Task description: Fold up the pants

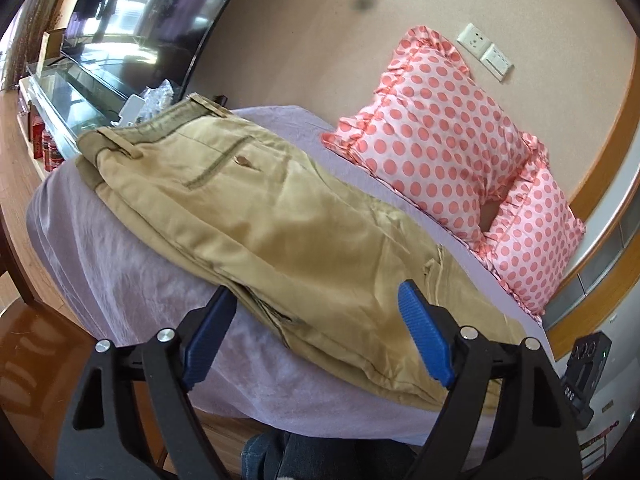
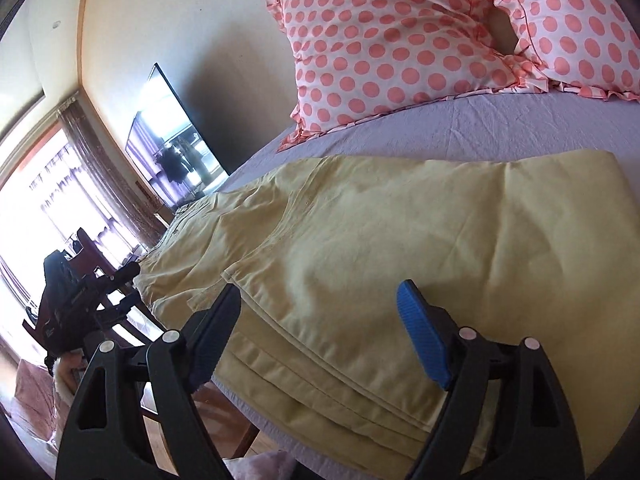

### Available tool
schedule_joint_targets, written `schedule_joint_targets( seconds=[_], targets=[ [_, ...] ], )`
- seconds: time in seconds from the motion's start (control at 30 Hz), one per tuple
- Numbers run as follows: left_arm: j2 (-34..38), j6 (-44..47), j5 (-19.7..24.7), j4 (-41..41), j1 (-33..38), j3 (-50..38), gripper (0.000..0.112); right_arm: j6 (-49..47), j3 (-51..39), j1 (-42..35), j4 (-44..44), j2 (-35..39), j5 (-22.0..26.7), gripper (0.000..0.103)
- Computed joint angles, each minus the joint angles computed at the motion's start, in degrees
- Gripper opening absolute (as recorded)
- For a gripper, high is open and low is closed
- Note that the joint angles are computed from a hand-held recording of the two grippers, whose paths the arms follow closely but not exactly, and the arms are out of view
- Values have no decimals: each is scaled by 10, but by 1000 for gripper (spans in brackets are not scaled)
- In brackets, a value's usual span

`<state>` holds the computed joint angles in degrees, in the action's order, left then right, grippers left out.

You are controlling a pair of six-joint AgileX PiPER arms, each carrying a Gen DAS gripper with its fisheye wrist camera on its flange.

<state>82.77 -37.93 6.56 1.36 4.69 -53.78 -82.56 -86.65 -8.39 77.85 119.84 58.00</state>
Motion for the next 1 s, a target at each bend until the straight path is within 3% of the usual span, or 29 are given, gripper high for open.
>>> schedule_joint_targets(
  seconds=[0.17,0.23,0.33,0.37,0.47,0.6,0.77,0.83,0.93,1.0],
  targets=[
    [24,-253,41,189,74,-46,79,-12,2,-11,10,3,20,82],
    [33,-328,62,256,97,-64,73,-19,4,-21,18,3,31,82],
    [71,-267,95,224,108,-117,35,-16,-6,-37,26,10,45,82],
    [90,-224,122,189,106,-145,15,-16,-8,-43,30,13,48,82],
    [108,-230,155,218,85,-183,5,-17,-15,-59,41,19,60,82],
    [111,-223,188,269,31,-258,2,-28,-19,-79,54,25,71,82],
    [191,-64,274,252,-95,-482,2,-26,-29,-110,80,37,78,82],
    [226,-56,300,274,-137,-547,2,-23,-30,-124,89,41,81,84],
    [251,-77,309,278,-148,-570,3,-25,-26,-139,93,42,81,85],
    [235,-115,301,275,-127,-526,3,-32,-23,-144,94,43,80,85]
  ],
)
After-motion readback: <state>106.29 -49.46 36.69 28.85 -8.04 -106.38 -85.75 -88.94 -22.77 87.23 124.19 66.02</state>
